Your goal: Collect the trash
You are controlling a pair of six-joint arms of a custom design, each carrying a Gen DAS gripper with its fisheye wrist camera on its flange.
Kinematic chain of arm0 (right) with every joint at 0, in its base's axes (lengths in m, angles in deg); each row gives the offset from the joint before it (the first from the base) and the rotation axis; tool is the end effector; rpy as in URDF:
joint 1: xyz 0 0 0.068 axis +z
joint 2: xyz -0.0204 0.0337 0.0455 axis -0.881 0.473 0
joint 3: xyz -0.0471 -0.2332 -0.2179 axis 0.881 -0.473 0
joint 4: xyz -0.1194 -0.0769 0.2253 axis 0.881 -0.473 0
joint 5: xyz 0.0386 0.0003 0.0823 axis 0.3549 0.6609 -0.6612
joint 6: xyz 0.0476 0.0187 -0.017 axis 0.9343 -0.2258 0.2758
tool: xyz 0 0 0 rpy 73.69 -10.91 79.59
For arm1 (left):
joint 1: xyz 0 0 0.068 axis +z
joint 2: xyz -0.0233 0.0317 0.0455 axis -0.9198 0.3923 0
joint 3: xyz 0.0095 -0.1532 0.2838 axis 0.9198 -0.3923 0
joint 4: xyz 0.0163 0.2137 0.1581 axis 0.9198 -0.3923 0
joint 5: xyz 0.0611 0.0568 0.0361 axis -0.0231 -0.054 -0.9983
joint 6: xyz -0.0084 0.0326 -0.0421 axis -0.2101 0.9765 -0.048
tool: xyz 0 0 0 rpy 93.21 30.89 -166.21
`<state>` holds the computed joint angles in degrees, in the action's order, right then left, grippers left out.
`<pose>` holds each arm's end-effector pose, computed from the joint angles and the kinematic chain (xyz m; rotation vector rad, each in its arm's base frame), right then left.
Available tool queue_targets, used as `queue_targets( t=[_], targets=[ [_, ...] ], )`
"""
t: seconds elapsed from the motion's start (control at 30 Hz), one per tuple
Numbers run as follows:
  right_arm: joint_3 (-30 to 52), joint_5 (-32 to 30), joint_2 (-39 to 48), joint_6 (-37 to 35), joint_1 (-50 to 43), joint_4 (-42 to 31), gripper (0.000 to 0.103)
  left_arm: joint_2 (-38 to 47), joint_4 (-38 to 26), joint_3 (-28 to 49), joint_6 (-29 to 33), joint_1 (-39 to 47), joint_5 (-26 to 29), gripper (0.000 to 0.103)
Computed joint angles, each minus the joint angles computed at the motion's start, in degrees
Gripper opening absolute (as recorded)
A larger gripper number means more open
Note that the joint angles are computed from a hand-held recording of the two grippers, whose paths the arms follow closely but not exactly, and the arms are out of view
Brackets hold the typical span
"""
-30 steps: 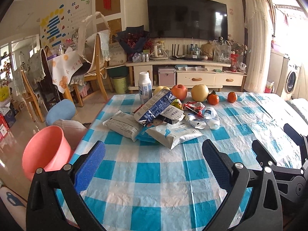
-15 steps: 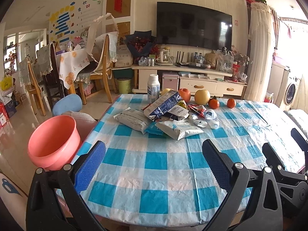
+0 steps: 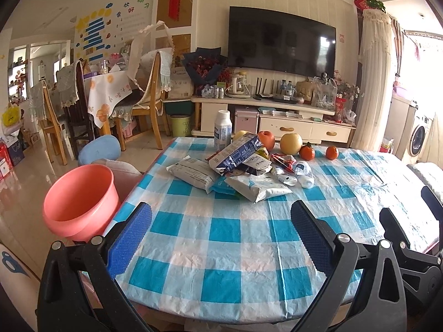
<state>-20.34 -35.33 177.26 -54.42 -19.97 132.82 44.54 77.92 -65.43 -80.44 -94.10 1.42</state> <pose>0.3015 0.2435 0.0608 -0.2549 1.7883 -0.0122 0.2625 -0.1127 0.1073 -0.2514 2.0600 0.1115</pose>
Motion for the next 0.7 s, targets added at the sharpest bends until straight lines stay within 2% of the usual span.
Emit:
queue_targets(
  t=[0.3, 0.7],
  targets=[
    [2.0, -0.4, 1.4, -0.9, -0.3, -1.8, 0.100, 2.1, -1.6, 1.3, -1.0, 0.0, 0.6, 0.099],
    [6.4, -3.4, 3.5, -0.2, -2.4, -7.1, 0.100, 8.3, -1.1, 4.7, -2.0, 4.0, 4.9, 0.099]
  ],
)
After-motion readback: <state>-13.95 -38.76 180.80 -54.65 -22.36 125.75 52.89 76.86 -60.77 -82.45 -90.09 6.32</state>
